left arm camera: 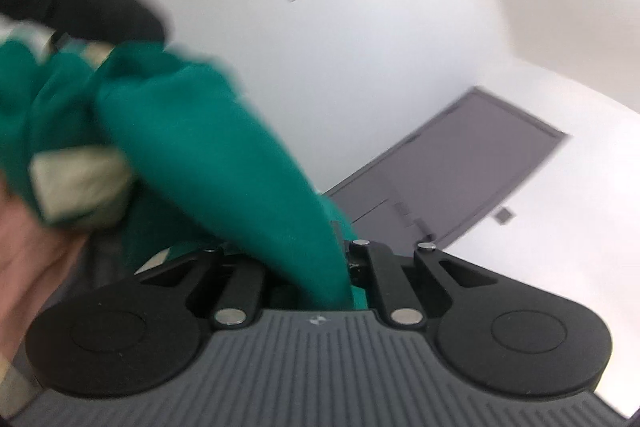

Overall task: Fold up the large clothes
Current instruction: 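Raise both grippers high, shaking the hoodie out in the air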

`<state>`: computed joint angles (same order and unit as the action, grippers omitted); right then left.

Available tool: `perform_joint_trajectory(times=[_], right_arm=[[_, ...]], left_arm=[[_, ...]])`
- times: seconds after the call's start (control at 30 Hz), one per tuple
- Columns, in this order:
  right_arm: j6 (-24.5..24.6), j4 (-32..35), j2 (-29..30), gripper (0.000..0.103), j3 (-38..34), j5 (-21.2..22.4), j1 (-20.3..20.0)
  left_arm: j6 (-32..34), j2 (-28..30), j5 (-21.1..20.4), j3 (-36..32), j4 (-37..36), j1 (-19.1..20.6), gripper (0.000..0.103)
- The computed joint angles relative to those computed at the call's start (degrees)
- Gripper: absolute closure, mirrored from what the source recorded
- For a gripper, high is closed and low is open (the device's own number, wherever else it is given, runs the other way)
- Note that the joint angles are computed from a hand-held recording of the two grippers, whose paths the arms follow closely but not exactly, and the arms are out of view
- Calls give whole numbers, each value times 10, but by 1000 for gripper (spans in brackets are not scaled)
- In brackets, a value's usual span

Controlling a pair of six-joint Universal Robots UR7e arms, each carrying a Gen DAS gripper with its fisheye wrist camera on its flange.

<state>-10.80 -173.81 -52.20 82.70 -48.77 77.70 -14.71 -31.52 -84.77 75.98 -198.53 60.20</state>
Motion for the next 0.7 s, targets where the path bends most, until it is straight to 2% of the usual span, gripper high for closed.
perform_joint_trajectory(times=[0.07, 0.2, 0.3, 0.57, 0.7], right_arm=[[1, -15, -19, 89, 10, 26, 5], [-33, 4, -55, 90, -2, 22, 39], [-53, 24, -72, 91, -34, 17, 70], [-83, 85, -79, 91, -167, -3, 153], [-53, 106, -65, 91, -250, 5, 186]], left_arm=[[31, -15, 8, 14, -24, -22, 94], [63, -35, 8, 1, -41, -57, 94], [94, -47, 22, -34, -12, -83, 94], [188, -46, 46, -184, 77, -153, 93], [235, -26, 47, -287, 132, -185, 93]])
